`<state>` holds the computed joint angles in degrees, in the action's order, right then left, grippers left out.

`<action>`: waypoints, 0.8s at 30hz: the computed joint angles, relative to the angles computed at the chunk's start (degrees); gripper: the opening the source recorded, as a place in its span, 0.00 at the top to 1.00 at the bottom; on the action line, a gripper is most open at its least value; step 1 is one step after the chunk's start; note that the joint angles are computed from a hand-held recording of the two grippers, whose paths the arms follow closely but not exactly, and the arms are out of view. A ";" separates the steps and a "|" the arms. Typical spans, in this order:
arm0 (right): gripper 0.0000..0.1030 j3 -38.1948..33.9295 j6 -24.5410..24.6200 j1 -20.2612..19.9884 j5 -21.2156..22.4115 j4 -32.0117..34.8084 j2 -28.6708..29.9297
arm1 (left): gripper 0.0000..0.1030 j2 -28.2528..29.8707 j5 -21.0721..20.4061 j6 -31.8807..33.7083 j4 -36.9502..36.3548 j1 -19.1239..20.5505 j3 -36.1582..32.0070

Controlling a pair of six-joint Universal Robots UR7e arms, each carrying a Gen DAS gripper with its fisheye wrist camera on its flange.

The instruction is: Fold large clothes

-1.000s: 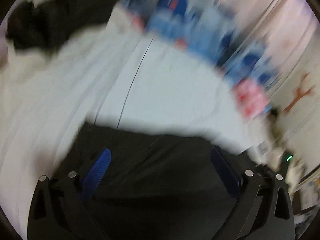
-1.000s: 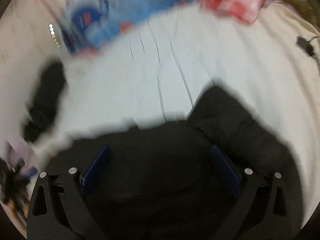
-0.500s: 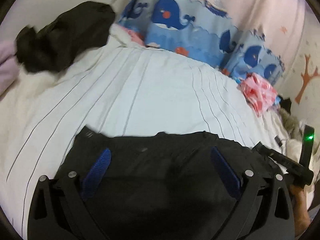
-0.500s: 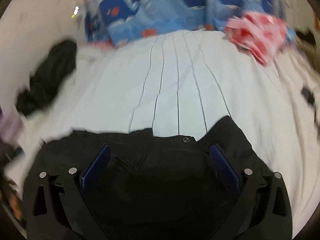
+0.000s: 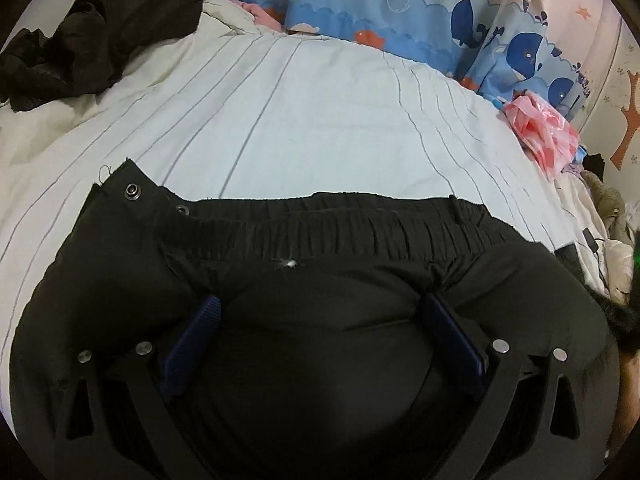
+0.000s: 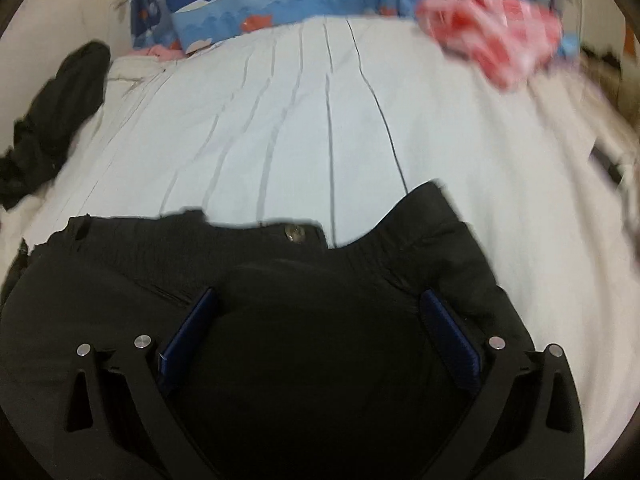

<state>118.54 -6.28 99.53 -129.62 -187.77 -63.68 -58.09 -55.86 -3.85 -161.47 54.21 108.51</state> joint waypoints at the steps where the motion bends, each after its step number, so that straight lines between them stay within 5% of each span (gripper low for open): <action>1: 0.07 0.29 0.36 -1.02 1.28 -0.33 -0.23 | 0.06 0.98 0.43 -0.29 0.65 -0.25 -0.89; 3: 0.07 -1.07 1.01 -0.87 -0.43 2.24 0.75 | 0.06 2.92 1.43 -1.15 3.78 -0.71 -3.54; 6: 0.07 -1.55 4.87 0.59 -2.41 10.75 -1.90 | 0.06 -1.24 -4.99 -2.73 11.28 0.27 -4.27; 9: 0.07 4.58 5.19 3.60 2.29 7.52 -9.31 | 0.07 -12.36 -13.28 -6.12 9.76 1.42 1.56; 14: 0.07 14.13 -2.81 13.96 5.47 7.42 -17.53 | 0.07 -33.00 -15.15 -13.60 14.48 3.49 12.39; 16: 0.07 15.90 -3.99 17.60 6.71 9.98 -17.71 | 0.07 -37.87 -19.36 -18.31 17.35 6.73 15.34; 19: 0.07 17.03 -7.68 25.63 4.00 10.72 -11.05 | 0.07 -41.26 -28.21 -23.64 18.67 12.15 19.49; 22: 0.07 13.69 -16.82 32.77 -6.51 9.70 1.60 | 0.07 -43.37 -29.77 -24.96 14.58 11.74 23.93; 24: 0.07 10.68 -25.98 35.73 -15.91 2.07 11.84 | 0.07 -43.25 -34.38 -27.06 10.98 12.11 25.46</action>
